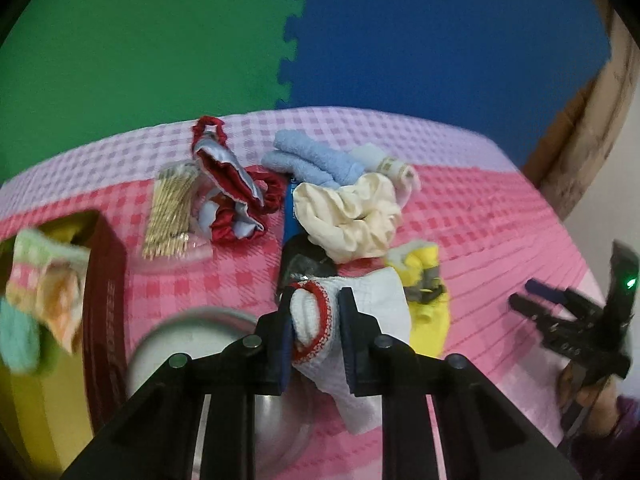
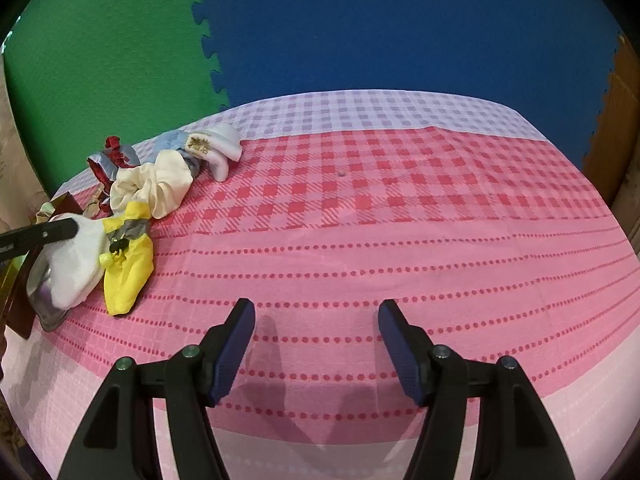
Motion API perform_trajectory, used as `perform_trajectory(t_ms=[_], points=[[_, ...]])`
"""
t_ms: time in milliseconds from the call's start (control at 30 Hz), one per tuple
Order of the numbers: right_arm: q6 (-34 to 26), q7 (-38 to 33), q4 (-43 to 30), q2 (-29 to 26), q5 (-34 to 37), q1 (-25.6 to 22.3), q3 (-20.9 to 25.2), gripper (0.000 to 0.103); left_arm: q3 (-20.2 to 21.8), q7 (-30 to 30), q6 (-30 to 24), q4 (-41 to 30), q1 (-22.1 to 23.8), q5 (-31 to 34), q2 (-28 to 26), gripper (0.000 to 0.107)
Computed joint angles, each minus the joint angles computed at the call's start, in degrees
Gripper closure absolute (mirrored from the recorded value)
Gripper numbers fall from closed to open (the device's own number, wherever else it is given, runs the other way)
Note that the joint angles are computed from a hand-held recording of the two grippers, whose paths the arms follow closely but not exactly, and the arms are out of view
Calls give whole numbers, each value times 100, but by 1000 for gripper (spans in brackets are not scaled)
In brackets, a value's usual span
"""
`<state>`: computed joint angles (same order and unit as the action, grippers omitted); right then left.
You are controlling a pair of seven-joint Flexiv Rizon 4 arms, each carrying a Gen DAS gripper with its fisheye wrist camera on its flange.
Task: Organize soft objects
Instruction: 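Grasp the white sock with the left gripper and lift it, then carry the white sock into the tin with the left gripper while the right gripper grasps the yellow sock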
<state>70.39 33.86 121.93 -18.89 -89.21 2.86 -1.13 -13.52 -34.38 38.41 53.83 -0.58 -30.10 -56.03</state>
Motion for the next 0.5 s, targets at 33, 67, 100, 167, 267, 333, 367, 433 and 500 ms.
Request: perform_trajectory(t_ms=[33,67,100,167,267,333,367,433,500], points=[[20,-2,-7,-9,-4,-5,-1,37,-53,-53,145,301,64,-121,147,89],[37,-8,-15,-18,-3,-8,-2,37,-81,-90,244,517,107,-207,256,89],[52,-14,-20,-25,-3,-11,-3,37,-110,-126,329,731,141,-291,365,89],[70,-5,-27,-34,-21,-13,-7,36,-174,-167,470,1186,269,-515,603,89],[87,28,-22,-29,-63,-24,-7,35,-196,-184,593,1667,393,-745,875,89],[85,28,-21,-29,-65,-28,-3,35,-186,-192,659,1920,453,-876,1025,89],[81,28,-20,-28,-64,-28,-1,35,-174,-204,670,2033,480,-930,1097,89],[73,34,-20,-27,-67,-28,0,35,-129,-220,688,2279,538,-1021,1250,89],[39,52,-17,-18,-81,-18,4,35,-106,-226,750,2478,569,-1125,1370,89]])
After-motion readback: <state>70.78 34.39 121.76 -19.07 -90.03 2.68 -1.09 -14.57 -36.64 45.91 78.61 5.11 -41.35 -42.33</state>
